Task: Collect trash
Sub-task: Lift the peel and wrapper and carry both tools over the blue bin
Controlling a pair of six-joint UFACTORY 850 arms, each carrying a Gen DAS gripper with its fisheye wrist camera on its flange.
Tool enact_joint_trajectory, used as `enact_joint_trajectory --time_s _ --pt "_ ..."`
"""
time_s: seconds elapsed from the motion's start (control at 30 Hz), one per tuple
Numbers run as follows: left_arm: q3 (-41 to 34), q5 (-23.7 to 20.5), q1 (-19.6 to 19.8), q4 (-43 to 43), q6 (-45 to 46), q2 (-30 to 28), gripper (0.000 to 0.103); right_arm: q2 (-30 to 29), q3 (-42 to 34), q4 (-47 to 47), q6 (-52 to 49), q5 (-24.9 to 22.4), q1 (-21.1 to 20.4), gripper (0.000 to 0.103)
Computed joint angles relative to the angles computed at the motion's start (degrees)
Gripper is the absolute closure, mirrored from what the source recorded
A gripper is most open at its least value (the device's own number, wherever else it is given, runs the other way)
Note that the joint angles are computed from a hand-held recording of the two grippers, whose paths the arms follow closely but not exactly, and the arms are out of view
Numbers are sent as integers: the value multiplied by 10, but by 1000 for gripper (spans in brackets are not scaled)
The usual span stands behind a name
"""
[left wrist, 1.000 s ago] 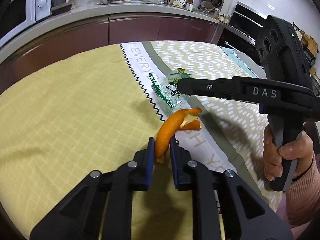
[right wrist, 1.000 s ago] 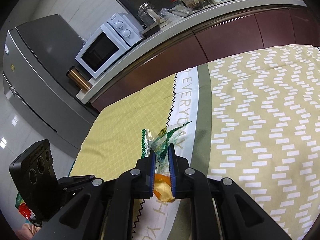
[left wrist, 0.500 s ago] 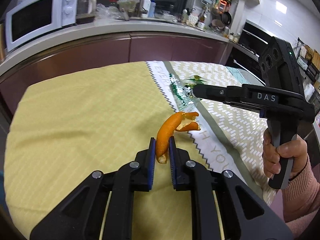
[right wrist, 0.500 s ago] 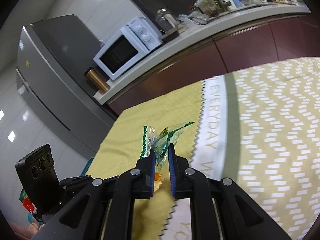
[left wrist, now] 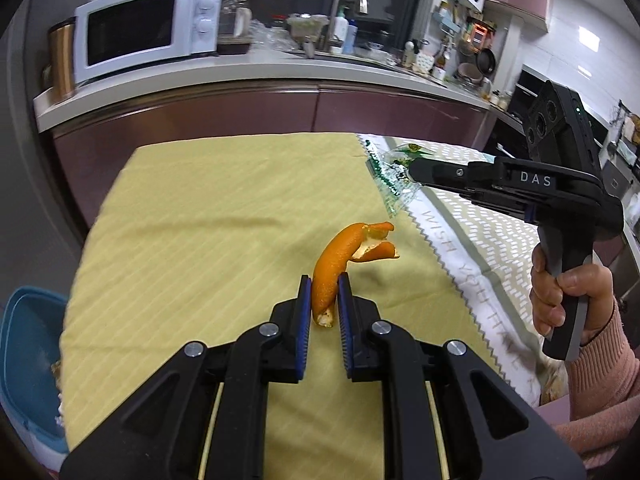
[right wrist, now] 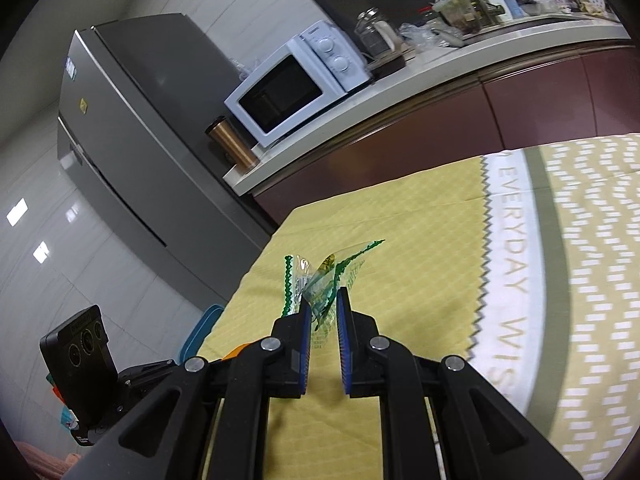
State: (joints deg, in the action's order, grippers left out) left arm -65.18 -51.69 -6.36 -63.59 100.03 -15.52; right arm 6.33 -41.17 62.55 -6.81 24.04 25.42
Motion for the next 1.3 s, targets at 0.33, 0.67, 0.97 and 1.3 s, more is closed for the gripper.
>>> enact_joint_trajectory --time_s 0.33,0.67,0.97,1.3 --pt "-19 1 55 -1 -10 -15 90 -54 -55 -85 56 -23 11 92" --pt "-30 -2 105 -16 -4 -23 90 -118 -123 -206 136 -69 14 92" --pt "-56 6 143 -39 -11 -38 90 -171 -185 -334 228 -108 16 92" --pt "-83 18 168 -47 -31 -61 90 -224 -249 -482 342 -142 18 92"
